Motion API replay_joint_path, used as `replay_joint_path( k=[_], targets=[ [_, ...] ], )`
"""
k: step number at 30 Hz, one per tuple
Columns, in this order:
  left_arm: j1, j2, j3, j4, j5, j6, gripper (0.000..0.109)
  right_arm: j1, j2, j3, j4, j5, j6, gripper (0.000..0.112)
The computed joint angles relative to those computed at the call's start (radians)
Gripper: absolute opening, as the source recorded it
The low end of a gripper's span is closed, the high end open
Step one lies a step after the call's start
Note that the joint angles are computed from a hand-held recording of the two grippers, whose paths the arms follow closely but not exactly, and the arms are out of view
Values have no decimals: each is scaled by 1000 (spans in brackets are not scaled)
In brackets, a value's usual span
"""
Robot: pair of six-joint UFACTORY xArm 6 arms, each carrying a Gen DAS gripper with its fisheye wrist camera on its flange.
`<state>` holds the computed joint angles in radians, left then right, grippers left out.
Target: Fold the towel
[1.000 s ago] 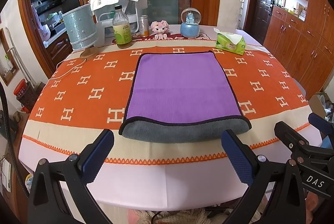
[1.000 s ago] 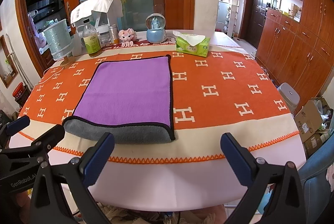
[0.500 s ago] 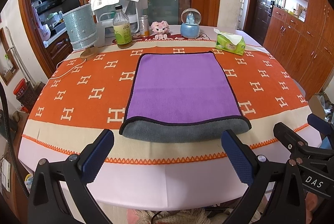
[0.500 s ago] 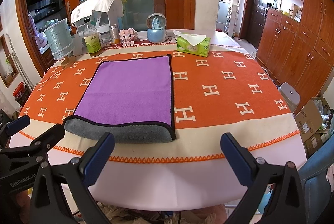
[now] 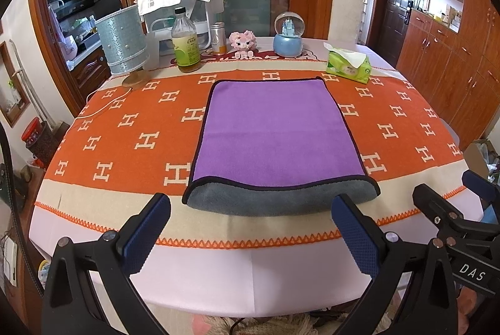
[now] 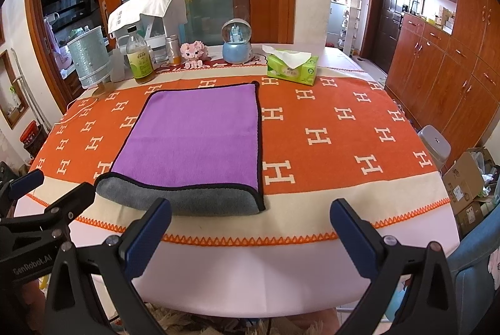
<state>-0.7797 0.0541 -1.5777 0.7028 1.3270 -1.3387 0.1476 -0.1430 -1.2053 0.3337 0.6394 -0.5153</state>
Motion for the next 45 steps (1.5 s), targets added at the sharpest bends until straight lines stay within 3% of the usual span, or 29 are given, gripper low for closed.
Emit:
replay_joint_path(
  k=[19, 25, 29, 35, 38, 45],
  targets=[
    [80, -1, -38, 13, -12, 109, 102, 6, 79, -136, 19, -45, -22, 102],
    [142, -11, 9, 16, -71, 166, 102, 8, 148, -201, 20, -34, -39, 102],
    [212, -36, 82, -33, -162, 209, 102, 7, 208, -240, 23, -5, -46, 100],
    [303, -69, 192, -148, -279, 274, 102, -12, 329, -350, 72, 136, -74, 86],
    [340, -82, 242, -195, -340, 315, 96, -23, 391, -411, 97, 210, -85, 77],
    [423, -115, 364, -432, -553, 528, 83, -64, 575, -649, 204, 504, -146, 61]
  ],
)
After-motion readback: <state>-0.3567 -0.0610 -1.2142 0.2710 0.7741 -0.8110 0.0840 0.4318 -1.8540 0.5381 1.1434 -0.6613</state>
